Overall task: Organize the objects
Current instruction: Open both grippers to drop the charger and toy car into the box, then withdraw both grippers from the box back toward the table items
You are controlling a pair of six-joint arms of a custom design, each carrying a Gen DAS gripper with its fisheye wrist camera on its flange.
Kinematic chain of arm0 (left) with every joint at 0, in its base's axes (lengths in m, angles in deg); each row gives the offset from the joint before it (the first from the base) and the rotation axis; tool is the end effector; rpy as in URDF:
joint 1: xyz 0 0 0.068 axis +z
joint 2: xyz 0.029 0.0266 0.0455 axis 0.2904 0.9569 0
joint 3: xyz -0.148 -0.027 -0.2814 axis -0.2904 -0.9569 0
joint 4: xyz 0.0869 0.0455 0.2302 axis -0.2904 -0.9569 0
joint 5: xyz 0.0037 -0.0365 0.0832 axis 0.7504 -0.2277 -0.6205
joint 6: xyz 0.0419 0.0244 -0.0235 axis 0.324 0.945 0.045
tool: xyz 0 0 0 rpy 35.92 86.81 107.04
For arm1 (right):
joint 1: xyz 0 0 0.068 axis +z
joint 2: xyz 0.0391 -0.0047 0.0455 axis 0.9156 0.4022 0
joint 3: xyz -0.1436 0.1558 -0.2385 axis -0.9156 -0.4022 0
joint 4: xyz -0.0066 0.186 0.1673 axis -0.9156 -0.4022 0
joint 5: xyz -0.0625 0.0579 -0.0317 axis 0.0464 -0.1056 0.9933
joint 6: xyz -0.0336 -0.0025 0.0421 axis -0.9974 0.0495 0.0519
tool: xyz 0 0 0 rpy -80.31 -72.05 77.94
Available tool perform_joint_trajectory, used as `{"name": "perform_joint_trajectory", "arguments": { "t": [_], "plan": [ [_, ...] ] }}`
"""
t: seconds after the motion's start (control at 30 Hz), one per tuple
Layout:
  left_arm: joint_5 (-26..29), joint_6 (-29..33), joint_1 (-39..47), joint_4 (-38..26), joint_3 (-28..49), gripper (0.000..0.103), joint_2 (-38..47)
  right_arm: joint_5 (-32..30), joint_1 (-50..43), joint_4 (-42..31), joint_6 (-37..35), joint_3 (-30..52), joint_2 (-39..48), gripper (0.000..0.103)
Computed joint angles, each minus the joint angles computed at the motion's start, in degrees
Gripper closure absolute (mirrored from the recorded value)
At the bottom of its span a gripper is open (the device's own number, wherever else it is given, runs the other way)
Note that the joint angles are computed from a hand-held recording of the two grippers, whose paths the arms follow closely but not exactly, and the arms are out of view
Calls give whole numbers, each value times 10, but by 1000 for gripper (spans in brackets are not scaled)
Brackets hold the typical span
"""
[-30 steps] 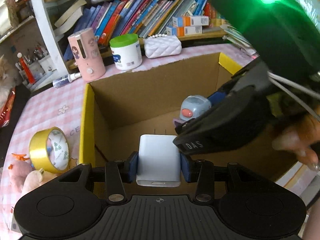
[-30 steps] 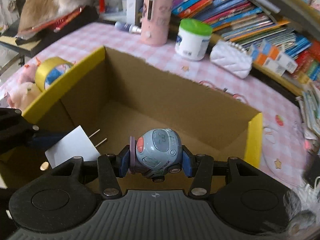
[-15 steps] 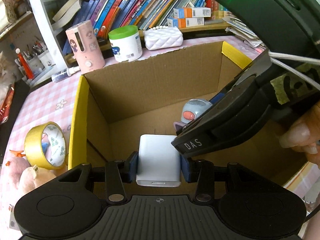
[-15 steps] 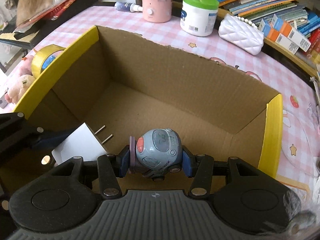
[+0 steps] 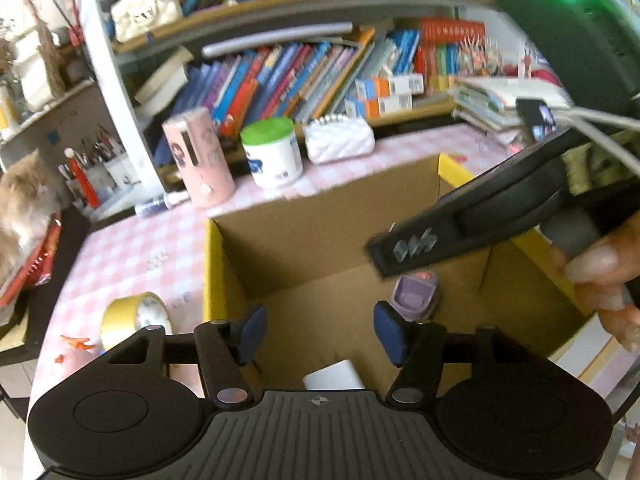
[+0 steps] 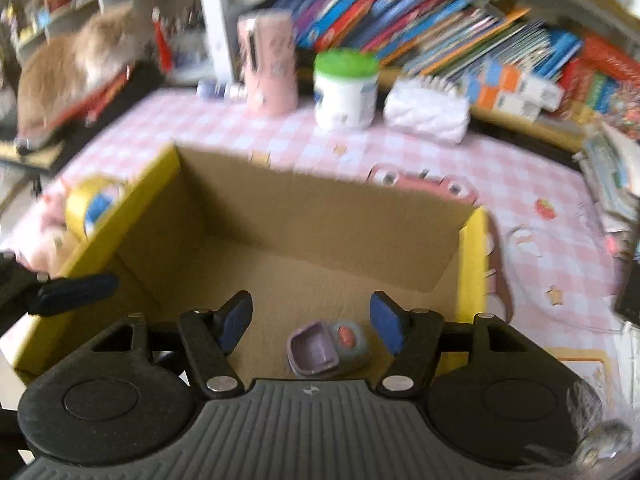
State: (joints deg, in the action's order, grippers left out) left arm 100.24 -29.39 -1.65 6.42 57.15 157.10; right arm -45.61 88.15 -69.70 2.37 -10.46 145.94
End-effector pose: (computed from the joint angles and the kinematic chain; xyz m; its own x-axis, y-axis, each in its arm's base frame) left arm 0.3096 -0.1126 0.2437 -0.3844 0.5473 -0.7434 0.6912 0.7045 0.1613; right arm 0.3226 0.1177 0.2534 -0.7444 0.1514 -0.6503 0.1584 0.9862 0.0482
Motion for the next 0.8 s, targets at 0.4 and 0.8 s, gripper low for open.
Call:
{"name": "perform_joint_trajectory", "arguments": {
  "t": [0.4,0.8],
  "plan": [
    [96,-50,123,1,-57,28,-117,307,180,-35,203,-65,-151,36],
    [201,50,262,-40,-110,22,-126,402,394,-446,710,40,-13,37]
  ]
}}
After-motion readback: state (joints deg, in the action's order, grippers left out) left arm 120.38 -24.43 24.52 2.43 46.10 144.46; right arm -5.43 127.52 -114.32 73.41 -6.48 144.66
